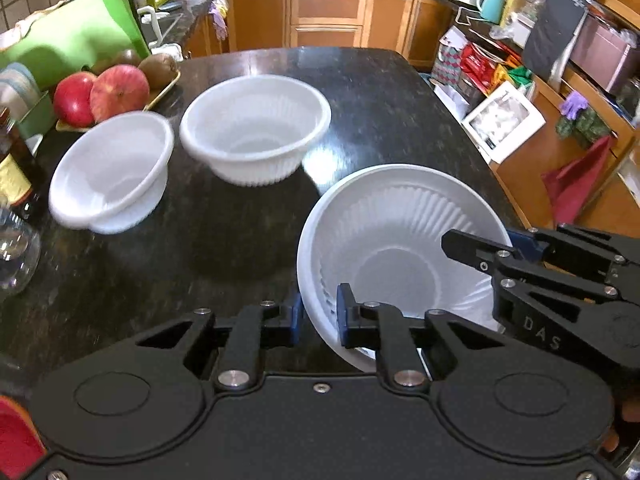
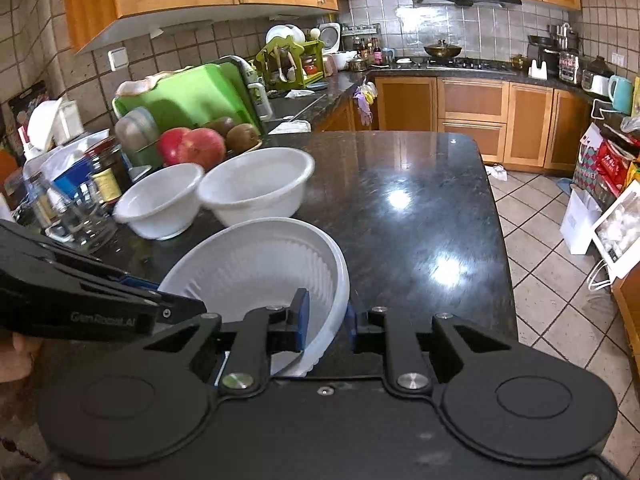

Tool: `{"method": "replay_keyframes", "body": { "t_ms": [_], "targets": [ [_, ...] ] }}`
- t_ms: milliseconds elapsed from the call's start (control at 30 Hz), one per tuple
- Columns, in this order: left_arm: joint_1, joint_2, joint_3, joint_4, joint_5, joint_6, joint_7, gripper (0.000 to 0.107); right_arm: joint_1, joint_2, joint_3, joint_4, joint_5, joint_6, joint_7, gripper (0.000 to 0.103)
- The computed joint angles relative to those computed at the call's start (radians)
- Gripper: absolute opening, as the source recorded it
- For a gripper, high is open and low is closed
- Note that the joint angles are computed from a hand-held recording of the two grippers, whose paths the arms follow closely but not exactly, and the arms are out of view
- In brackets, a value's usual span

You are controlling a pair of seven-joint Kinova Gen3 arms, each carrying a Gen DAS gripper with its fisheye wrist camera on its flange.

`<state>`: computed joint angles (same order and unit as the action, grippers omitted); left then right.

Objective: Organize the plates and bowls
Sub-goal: 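Lift the white bowl and carry it toward the plate stack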

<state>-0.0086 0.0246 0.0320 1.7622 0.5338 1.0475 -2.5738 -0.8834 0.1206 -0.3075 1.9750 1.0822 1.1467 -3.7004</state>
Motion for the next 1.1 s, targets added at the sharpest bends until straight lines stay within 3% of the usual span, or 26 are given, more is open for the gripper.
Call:
{"method": "replay_keyframes", "body": {
  "t_ms": [300, 633, 900, 1100],
  "targets": [
    [-0.105, -0.055, -0.095, 0.015, 0.044, 0.156, -0.183, 0.023, -0.197, 0.119, -0.021, -0.194, -0.052, 0.243, -0.071, 0.02],
    [-0.194, -0.053, -0.146, 0.014, 0.04, 0.286, -0.317, 0.023, -0.331, 0.215, 0.035, -0.334, -0.139, 0.346, -0.154, 0.02],
    [-0.189, -0.068, -0.126, 0.072, 0.039, 0.237, -0.319, 0.023, -0.357, 0.237, 0.064, -0.343, -0.162, 0.373, -0.184, 0.02],
    [-0.191, -0.075, -0.134, 0.092, 0.04, 0.22, -0.299, 0.023, -0.343, 0.223, 0.062, -0.309, -0.147, 0.337, -0.179, 0.02]
  ]
}}
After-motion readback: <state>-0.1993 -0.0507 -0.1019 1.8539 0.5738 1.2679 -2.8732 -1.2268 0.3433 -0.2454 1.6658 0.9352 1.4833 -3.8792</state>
